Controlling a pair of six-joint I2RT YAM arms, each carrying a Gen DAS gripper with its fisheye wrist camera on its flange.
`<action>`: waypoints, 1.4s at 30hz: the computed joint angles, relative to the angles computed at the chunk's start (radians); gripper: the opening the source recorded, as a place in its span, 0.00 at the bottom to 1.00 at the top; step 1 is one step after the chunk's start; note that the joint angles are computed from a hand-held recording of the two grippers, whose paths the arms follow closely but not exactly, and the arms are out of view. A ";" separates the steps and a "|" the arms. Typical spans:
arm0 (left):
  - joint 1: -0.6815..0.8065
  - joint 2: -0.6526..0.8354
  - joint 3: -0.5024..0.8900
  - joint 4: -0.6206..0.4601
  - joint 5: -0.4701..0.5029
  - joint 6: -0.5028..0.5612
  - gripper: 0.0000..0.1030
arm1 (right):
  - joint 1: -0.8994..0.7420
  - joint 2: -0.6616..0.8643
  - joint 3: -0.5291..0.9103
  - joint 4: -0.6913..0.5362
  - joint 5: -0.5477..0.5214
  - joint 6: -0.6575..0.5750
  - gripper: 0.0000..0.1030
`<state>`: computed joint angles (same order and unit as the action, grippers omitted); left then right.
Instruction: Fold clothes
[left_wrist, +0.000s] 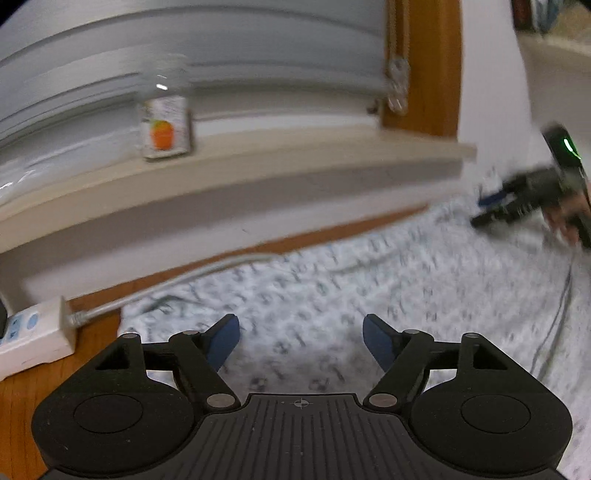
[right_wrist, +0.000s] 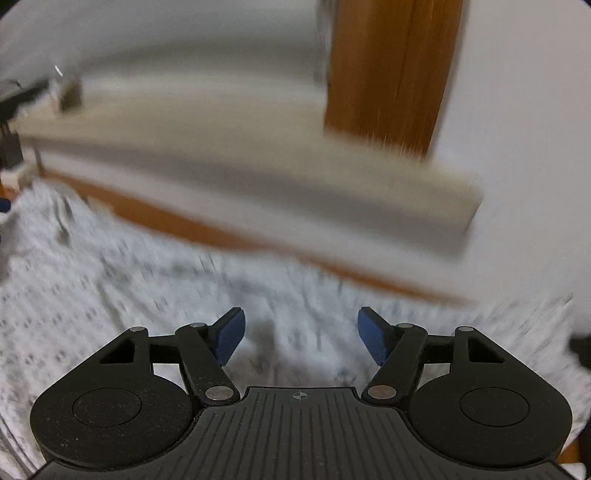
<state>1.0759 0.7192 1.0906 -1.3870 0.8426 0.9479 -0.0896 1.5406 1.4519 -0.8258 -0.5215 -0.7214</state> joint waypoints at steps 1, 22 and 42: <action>-0.050 -0.016 -0.013 0.033 -0.047 -0.042 0.75 | 0.004 0.016 0.014 -0.003 0.017 0.013 0.65; 0.058 0.266 0.158 0.077 0.028 -0.014 0.79 | -0.004 -0.037 -0.033 0.157 -0.023 0.026 0.54; -0.035 0.386 0.145 0.312 -0.038 0.035 0.02 | -0.011 0.122 0.161 -0.043 -0.072 -0.206 0.37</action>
